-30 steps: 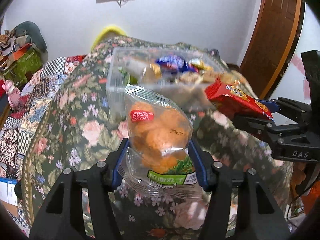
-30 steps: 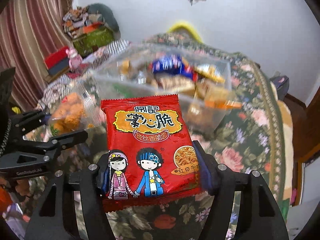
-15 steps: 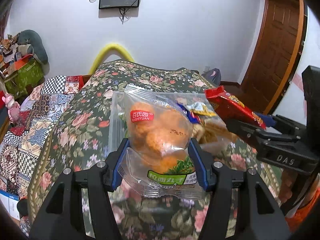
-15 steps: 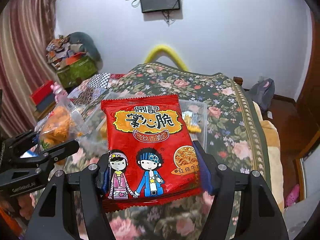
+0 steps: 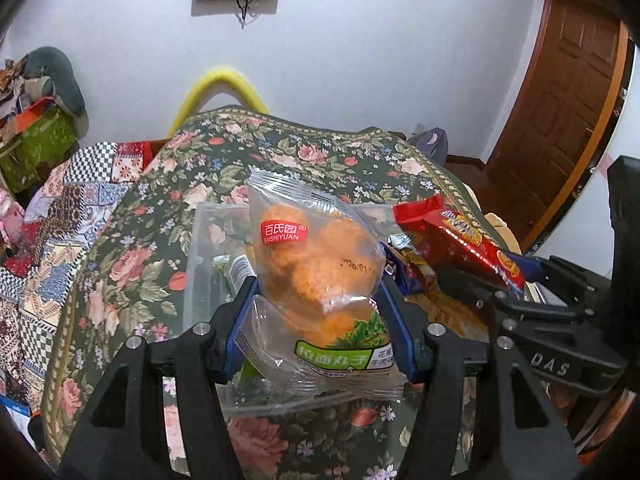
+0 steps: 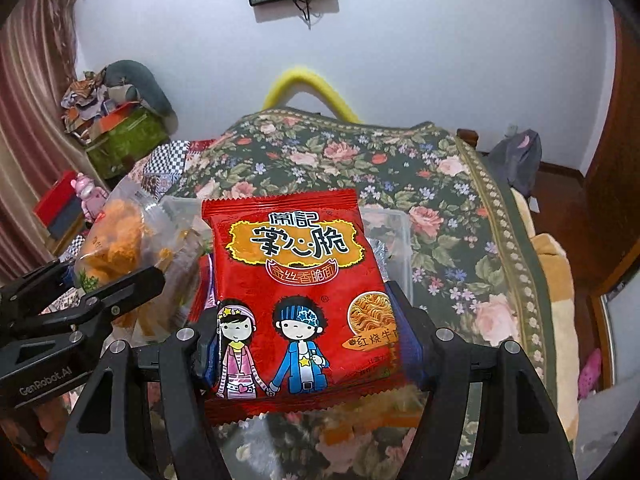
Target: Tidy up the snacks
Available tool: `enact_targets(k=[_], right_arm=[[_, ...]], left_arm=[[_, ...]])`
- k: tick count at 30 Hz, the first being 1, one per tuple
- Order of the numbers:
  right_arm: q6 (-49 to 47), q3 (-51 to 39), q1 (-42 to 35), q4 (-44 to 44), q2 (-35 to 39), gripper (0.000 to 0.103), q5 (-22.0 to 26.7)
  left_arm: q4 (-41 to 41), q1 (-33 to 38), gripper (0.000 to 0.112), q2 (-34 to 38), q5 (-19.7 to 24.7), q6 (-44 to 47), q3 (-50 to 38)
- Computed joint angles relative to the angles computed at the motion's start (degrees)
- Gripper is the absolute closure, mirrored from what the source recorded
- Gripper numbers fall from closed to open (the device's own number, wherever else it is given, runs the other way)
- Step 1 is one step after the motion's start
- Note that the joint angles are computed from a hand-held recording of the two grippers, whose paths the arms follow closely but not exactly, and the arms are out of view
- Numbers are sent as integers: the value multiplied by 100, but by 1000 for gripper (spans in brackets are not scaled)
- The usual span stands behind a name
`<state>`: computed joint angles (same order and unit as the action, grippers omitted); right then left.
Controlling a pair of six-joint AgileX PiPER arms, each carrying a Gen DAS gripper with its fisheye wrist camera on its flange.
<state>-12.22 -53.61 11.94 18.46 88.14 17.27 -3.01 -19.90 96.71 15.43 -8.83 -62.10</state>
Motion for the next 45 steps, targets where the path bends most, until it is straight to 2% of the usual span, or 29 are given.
enact_targets(k=[4, 8, 10, 13, 17, 21, 26, 30, 33, 36, 37, 40, 43, 45], right_arm=[[-317, -17, -29, 312, 90, 37, 107], [-67, 34, 1, 18, 24, 32, 115], [-280, 68, -60, 219, -97, 30, 212], [-832, 161, -190, 766, -341, 26, 352], [-1165, 341, -282, 1022, -813, 26, 465], [-1089, 505, -294, 913, -1400, 26, 538], [-316, 700, -89, 119, -2325, 26, 572], [764, 919, 265, -927, -3178, 26, 578], [1985, 1054, 696, -2131, -3749, 26, 658], [2707, 1140, 1020, -2797, -4190, 26, 802], [2941, 1165, 1126, -2999, -4323, 26, 855], [3463, 1256, 1359, -3398, -4607, 22, 918], [4602, 1333, 1910, -4476, -4792, 19, 1130], [4807, 1356, 2055, -4649, -4835, 18, 1190]], left_arm=[[-384, 37, 53, 168, 36, 344, -73], [-171, 23, 49, 74, -10, 161, 16], [-295, 40, 48, -8, 11, 304, 55], [-177, 22, 48, -226, 47, 199, 157], [-50, -22, 47, -733, 30, 89, 443], [686, -196, 47, -1440, 76, -655, 750], [2258, -592, 47, -2431, 233, -2218, 1140], [3558, -1051, 47, -3284, 546, -3561, 1440], [4851, -1730, 44, -3933, 1104, -4862, 1634], [5863, -2577, 41, -4406, 1850, -5825, 1759], [6046, -2766, 40, -4480, 2007, -6000, 1778], [6650, -3685, 35, -4787, 2846, -6573, 1847], [7102, -4618, 26, -4968, 3709, -6990, 1884], [7332, -5149, 21, -5008, 4230, -7233, 1908]])
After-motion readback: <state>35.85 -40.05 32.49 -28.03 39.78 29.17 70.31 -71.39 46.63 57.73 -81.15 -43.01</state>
